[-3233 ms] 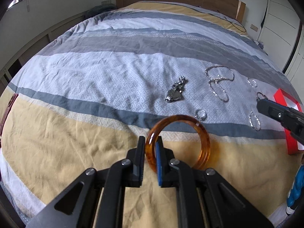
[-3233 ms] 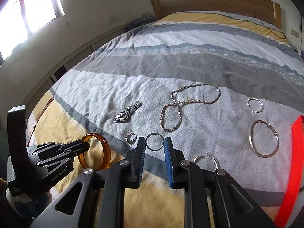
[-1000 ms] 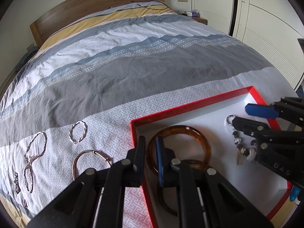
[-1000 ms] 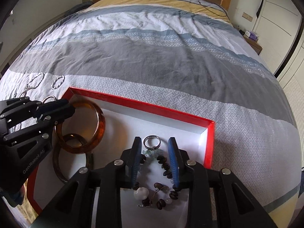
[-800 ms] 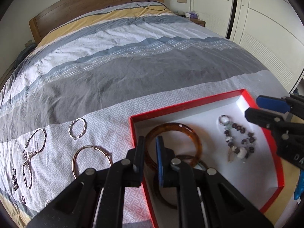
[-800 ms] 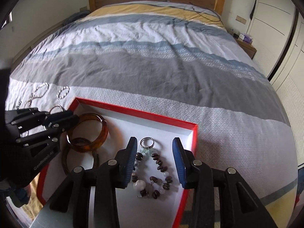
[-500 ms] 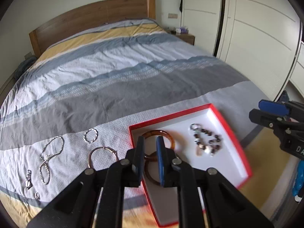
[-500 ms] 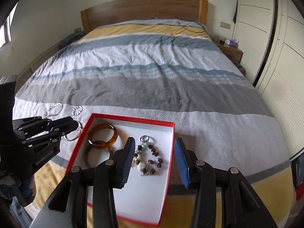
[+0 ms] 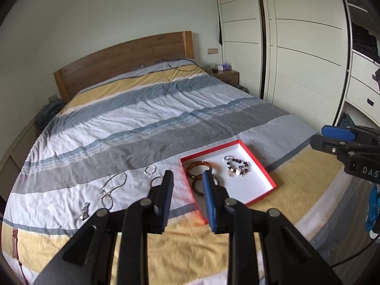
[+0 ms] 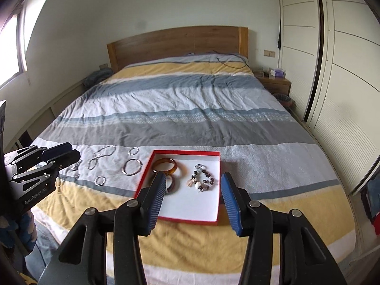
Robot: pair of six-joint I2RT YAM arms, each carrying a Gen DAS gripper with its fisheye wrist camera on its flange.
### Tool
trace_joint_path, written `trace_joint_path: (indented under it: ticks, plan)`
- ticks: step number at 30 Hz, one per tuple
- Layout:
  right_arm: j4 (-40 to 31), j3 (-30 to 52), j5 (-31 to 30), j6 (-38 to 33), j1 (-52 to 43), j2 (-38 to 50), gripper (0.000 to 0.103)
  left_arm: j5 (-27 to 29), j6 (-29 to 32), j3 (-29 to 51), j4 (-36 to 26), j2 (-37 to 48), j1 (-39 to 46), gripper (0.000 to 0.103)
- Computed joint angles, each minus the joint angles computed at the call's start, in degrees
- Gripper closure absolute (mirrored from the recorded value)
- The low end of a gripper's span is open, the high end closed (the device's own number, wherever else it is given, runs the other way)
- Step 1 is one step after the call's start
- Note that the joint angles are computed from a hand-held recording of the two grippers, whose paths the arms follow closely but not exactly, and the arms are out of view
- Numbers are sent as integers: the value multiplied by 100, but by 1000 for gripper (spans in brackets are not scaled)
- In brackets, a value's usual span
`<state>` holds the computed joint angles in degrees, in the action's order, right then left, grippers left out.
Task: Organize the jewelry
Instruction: 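Withdraw both tools from the box back toward the remaining jewelry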
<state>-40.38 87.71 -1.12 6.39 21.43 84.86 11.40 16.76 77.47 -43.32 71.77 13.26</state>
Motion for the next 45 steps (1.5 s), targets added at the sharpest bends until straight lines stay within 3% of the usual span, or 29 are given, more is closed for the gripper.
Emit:
trace_joint_path:
  ticks: [8, 13, 21, 28, 37, 45]
  plan:
    - [-324, -616, 632, 529, 846, -1355, 52, 1030, 677, -216, -1029, -1216, 1374, 76]
    - [-515, -702, 1192, 872, 1618, -1789, 50, 2164, 1529, -93, -1761, -1596, 2803, 74]
    - [-809, -644, 1949, 1349, 2740, -1967, 48, 3860, 3274, 458, -3230, -1405, 5083, 72]
    - [-912, -602, 2205, 1609, 3202, -1885, 48, 4448, 4443, 817, -4129, -917, 6175, 72]
    - [-802, -583, 2112, 1642, 3314, -1599, 48, 4372, 4421, 829, -3851, -408, 6569, 72]
    - [-599, -592, 1900, 1635, 3304, -1220, 48, 3864, 3594, 533, -2665, 118, 6531, 72]
